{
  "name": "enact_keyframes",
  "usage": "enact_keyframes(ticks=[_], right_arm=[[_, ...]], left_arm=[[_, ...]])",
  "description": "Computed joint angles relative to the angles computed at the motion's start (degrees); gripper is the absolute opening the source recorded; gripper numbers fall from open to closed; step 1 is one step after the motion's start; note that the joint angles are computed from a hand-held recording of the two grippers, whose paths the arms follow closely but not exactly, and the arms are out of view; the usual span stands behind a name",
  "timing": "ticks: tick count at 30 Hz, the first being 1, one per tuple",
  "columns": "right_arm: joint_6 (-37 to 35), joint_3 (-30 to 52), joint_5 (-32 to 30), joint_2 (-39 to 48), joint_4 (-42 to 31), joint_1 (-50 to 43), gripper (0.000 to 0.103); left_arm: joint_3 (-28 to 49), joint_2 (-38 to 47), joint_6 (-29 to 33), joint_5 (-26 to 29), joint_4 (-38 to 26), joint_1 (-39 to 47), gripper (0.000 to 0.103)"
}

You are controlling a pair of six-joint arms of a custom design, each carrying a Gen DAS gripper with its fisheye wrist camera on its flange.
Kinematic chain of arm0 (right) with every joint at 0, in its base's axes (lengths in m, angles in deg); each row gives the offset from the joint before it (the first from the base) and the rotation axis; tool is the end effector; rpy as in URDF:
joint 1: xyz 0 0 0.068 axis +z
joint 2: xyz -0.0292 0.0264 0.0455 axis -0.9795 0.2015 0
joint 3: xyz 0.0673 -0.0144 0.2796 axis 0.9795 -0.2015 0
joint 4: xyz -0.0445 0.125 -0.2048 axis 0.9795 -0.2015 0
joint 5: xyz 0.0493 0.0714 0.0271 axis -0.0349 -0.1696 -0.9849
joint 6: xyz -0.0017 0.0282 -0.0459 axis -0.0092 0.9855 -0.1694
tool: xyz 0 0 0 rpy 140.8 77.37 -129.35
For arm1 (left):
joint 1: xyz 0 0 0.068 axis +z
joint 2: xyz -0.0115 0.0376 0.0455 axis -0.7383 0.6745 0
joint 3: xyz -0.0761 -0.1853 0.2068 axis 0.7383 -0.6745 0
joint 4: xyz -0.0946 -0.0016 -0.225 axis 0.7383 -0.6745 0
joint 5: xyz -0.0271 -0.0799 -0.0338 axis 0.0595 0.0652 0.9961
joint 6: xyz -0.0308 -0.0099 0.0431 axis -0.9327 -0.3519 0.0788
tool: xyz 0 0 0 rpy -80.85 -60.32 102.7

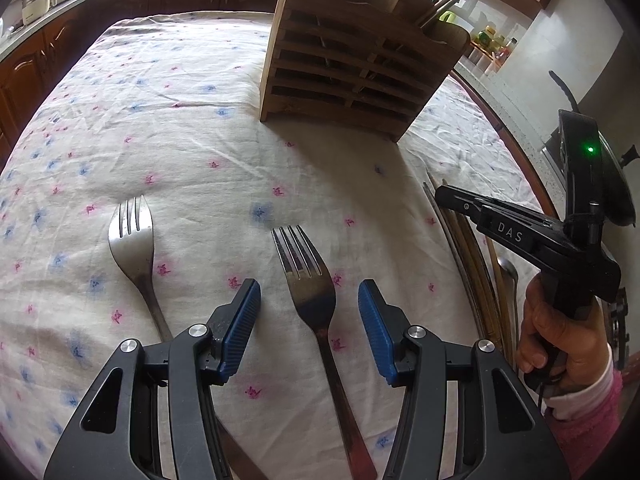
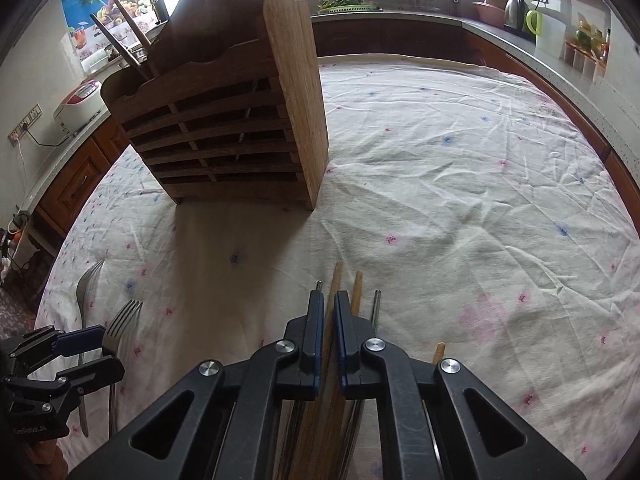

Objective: Organize utensils
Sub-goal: 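Close the right tool on a wooden chopstick while the left tool grasps the dark fork, then lift the fork and chopstick and carry both tools over the wooden holder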

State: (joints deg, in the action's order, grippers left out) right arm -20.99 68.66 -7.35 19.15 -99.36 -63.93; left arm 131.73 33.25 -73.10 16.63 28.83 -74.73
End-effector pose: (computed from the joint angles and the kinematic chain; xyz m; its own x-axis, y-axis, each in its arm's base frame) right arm 0.3793 0.1098 0.2382 -0.7058 -0.4344 -0.5596 -0.6000 0.7866 0.1462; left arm 0.2399 -0.1160 0.2663 -0.7853 -0.3933 -0.4782 -0.2882 0.9157 -0.2799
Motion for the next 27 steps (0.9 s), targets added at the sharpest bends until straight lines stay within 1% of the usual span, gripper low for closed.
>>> enact_keyframes(ticks=[3,5,7,8,10,13,15,17,18,19,22,27], right_arm=[[-0.1,0.3,-0.6,0.4,0.4,-0.2,0.007],[0.0,1.5,-1.1,1.3,-0.3,-0.4,0.007],[-0.7,2.6,-0.7,2.0,-1.0,-0.1,0.007],[-0.7,3.1,-0.4,2.2,-1.2,0.1,0.007],[-0.4,3.3,-0.4,2.5,-1.0,0.2,0.008],[0.5,2.4,-0.9,2.4,0.6,0.1,0.008],[1.0,1.9,-1.6,2.3,1.3,-0.1,0.007],[1.7,1.3,-3.7,1.7,0.8,-1.1,0.006],[1.7,1.3,-3.7,1.7,0.8,-1.1,0.006],[1.9,0.8,-4.9,1.1,0.6,-1.6,0.006],[1.9,-2.1,-7.2,-2.3,1.1,-2.9,0.006],[1.4,-5.8,-11.9,-9.3,0.2,-5.9,0.006]], left_arm=[[1.2,1.5,0.9,-0.9,-0.3,-0.2,0.049],[2.1,2.6,1.6,-2.4,-0.9,-0.7,0.043],[2.6,3.3,2.2,-3.1,-0.9,-0.5,0.03],[2.4,3.3,2.5,-2.8,-0.5,-0.2,0.028],[1.9,3.1,2.9,-2.5,0.4,0.2,0.027],[2.5,3.7,3.6,-3.8,-0.2,-0.5,0.027],[2.7,3.7,3.7,-3.7,-0.4,-0.3,0.026],[1.9,2.5,3.0,-2.1,0.0,0.4,0.023],[1.4,1.6,2.6,-1.7,0.2,0.5,0.021],[1.2,0.8,2.1,-2.1,0.0,0.2,0.021],[0.7,-2.1,0.7,-2.9,-0.5,-0.8,0.021],[1.2,-7.6,-1.5,-6.3,-3.2,-3.9,0.021]])
